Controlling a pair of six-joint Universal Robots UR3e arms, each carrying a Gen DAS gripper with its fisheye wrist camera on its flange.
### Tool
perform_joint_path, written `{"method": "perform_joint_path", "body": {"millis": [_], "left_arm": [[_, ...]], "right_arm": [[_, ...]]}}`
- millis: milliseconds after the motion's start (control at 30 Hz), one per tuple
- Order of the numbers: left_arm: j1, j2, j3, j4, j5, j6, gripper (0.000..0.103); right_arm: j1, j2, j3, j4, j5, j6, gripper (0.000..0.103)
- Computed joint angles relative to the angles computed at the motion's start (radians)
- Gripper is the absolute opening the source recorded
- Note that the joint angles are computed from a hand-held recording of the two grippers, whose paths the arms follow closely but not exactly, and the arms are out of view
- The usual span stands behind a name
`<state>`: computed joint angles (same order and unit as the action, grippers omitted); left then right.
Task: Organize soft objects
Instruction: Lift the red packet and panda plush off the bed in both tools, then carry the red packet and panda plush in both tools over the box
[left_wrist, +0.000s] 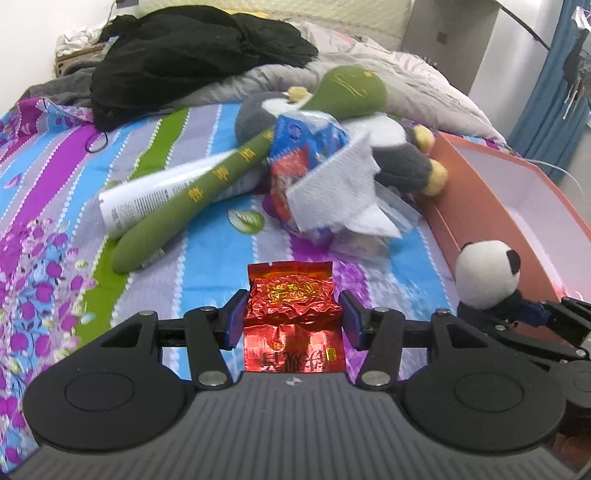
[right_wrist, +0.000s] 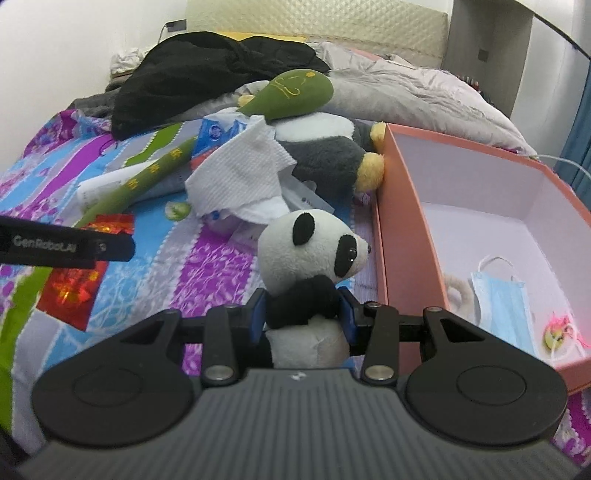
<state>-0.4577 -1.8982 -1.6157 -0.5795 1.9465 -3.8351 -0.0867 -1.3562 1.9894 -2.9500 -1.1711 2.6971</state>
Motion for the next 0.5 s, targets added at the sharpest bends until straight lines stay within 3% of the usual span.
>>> {"method": "perform_joint_path", "body": {"millis": [333, 500], "left_arm": [[-0.106, 0.061, -0.004, -0.083, 0.018, -0.093, 0.058], [-0.128, 0.076, 0.016, -0.118, 0.011, -0.082, 0.058]], "right_arm": [[-0.087, -0.202, 0.162, 0.112, 0.062, -0.071, 0.044], [-0.138, -0.266, 0.209, 0.19, 0.094, -0.09, 0.044]]}}
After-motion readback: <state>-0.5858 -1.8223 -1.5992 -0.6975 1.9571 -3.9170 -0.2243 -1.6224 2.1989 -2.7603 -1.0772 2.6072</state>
